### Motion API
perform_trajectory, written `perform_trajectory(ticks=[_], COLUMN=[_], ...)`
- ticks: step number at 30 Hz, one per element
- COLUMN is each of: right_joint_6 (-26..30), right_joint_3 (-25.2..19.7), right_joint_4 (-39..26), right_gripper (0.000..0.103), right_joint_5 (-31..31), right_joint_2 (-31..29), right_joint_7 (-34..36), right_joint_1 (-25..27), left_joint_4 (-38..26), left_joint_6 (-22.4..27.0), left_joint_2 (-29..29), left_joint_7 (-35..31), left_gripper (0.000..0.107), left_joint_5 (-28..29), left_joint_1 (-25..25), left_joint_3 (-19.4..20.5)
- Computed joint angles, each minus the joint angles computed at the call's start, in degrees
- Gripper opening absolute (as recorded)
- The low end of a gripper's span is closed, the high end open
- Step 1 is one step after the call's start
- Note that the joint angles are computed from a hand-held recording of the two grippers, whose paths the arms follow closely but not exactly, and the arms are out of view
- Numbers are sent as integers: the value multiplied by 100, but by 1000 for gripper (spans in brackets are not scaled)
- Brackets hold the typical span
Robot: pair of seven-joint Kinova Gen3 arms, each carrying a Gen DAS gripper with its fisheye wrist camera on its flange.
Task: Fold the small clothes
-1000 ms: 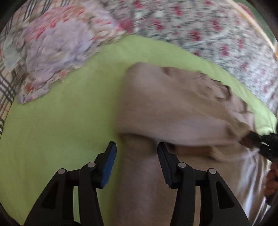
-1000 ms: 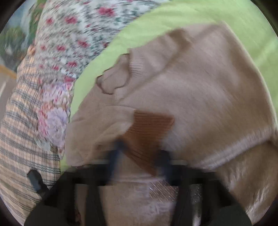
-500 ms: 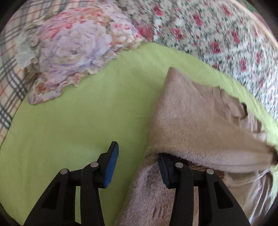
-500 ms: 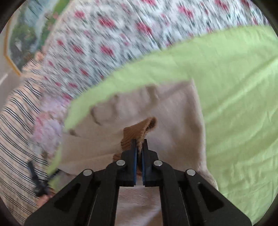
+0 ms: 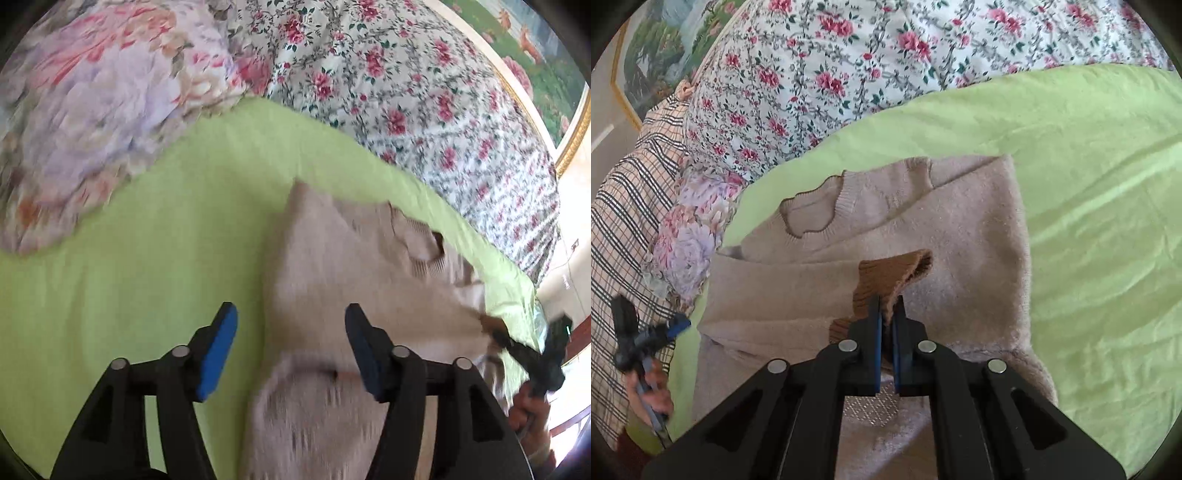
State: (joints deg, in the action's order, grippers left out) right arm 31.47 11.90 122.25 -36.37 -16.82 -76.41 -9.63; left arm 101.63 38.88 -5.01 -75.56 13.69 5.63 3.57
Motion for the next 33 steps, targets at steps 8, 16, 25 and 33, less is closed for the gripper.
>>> perform_trajectory(ticks=[8, 16, 25, 33], right_joint_6=[50, -247, -78, 386], right_joint_3=[86, -1, -104, -994], right_joint_4=[-39, -123, -240, -589], right_gripper=[5, 5, 5, 5], right_joint_5=[-262, -470, 206, 1478], right_joint_2=[57, 140, 198, 780], right_joint_7=[218, 445, -141, -1514], right_joint_1=[-97, -179, -103, 615], left_joint_4=[-1617, -471, -1088, -1169], left_joint_6=[788, -610, 117, 275], left_joint_2=[1799, 756, 1471, 1573], left_joint_7=[-953, 446, 531, 1200], left_gripper=[17, 8, 26, 28], left_joint_5=[425, -732, -692, -1684], left_joint_1=[-601, 930, 660, 1196], left_joint_3=[427, -762, -763, -845])
